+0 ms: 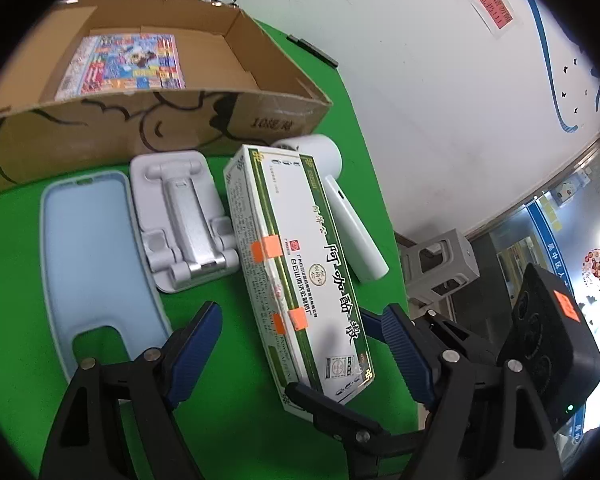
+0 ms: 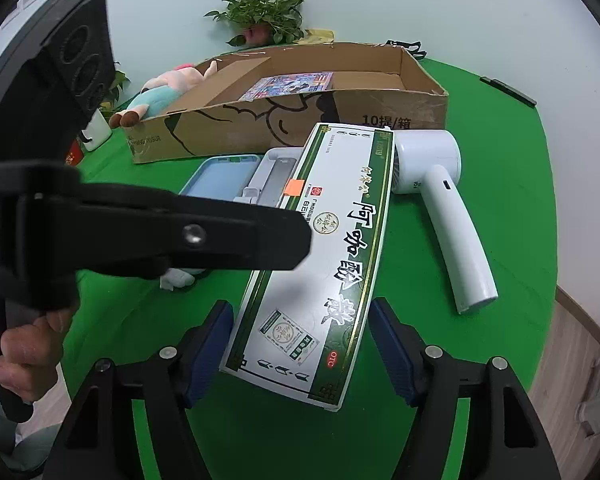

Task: Organize objects
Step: 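Lift the medicine box upright with the left gripper over the open box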

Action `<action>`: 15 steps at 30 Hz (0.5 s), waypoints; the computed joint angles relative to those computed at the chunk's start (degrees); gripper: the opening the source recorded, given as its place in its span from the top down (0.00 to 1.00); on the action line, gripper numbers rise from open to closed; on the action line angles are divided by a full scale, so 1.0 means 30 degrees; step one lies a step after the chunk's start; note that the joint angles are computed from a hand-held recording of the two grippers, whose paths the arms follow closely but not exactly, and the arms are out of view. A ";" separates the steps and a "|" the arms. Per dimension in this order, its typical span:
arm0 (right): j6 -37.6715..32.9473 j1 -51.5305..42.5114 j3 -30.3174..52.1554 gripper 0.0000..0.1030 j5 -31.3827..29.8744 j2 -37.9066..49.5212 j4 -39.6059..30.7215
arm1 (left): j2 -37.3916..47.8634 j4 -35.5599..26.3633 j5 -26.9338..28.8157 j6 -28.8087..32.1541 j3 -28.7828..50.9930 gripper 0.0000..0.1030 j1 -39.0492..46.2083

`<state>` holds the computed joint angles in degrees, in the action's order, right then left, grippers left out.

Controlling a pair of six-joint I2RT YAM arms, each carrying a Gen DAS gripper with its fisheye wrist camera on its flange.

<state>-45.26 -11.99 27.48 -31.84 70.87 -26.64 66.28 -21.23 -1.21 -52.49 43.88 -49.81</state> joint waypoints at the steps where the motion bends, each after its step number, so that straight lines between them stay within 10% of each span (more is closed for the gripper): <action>1: -0.0179 -0.0120 -0.0032 0.35 -0.0082 -0.0075 -0.0209 | 0.0149 0.0246 0.0306 -0.0107 -0.0112 0.26 -0.0034; 15: -0.1875 -0.2111 0.0379 0.35 -0.1187 0.0157 -0.2883 | 0.1213 0.1243 0.1641 -0.1356 -0.0771 0.47 -0.0562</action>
<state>-50.89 -18.32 28.62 -35.40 71.34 -35.29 69.92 -17.50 3.71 -56.56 41.57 -51.50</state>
